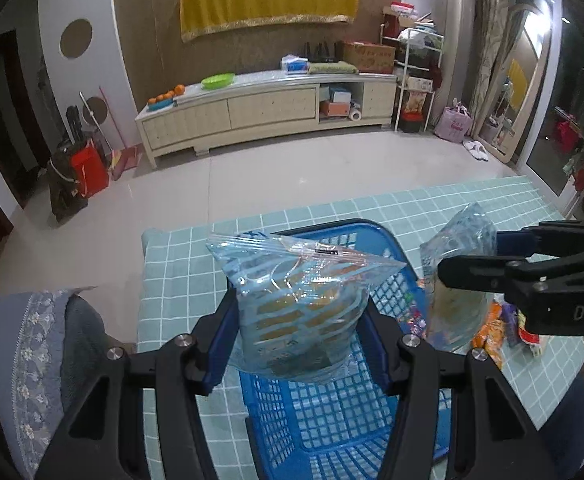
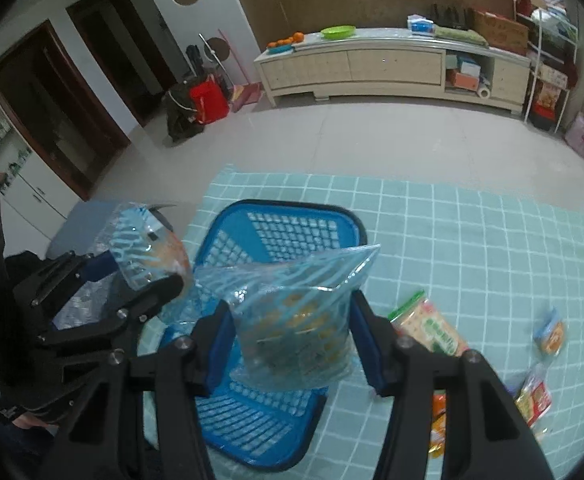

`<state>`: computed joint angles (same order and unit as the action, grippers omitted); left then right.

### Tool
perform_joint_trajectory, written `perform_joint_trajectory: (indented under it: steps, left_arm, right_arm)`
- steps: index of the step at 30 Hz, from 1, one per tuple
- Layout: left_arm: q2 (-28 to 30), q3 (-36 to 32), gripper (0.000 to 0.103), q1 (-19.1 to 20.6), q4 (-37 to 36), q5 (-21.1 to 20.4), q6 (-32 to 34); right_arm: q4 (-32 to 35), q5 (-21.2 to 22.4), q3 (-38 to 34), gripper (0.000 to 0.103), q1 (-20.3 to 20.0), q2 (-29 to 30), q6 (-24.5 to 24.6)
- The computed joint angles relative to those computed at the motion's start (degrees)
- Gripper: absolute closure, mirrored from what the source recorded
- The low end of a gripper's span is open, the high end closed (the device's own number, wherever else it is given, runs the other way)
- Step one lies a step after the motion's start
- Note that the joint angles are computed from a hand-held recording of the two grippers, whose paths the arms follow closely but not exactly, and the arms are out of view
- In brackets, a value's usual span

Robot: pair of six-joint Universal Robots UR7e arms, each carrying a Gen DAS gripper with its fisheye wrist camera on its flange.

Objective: Organize snacks
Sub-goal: 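Lift the bag of buns with the right gripper and carry it over the blue basket, then open the right gripper to drop the buns into the basket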

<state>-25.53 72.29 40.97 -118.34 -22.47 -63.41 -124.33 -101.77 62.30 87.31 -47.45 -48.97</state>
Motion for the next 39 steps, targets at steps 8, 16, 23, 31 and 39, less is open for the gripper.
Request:
perform_joint_trajectory:
  steps: [8,16,23,31,39]
  left_arm:
    - [0.4,0.6,0.049,2.4,-7.8,-1.1,5.4]
    - [0.4,-0.1,0.048,4.0,-9.2,-1.3,8.6]
    - [1.3,-2.5,0.026,3.8,-3.4,1.9,7.3]
    - [-0.9,-0.5,0.026,1.6,-0.1,1.4,1.5]
    - [-0.3,-3.9,0.025,-1.4,10.0,1.3,-6.1]
  right_arm:
    - [2.4,-1.4,-3.7,0.044,0.4,2.9,0.8]
    - [3.2,-2.8,-6.8,0.043,1.5,5.4,0.2]
    - [-0.2,-4.4,-7.2,0.012,1.7,6.0,-0.8]
    - [-1.7,-5.0,-5.5,0.011,1.0,3.0,-0.2]
    - [-0.1,-3.3,-2.0,0.011,0.5,-2.2,0.2]
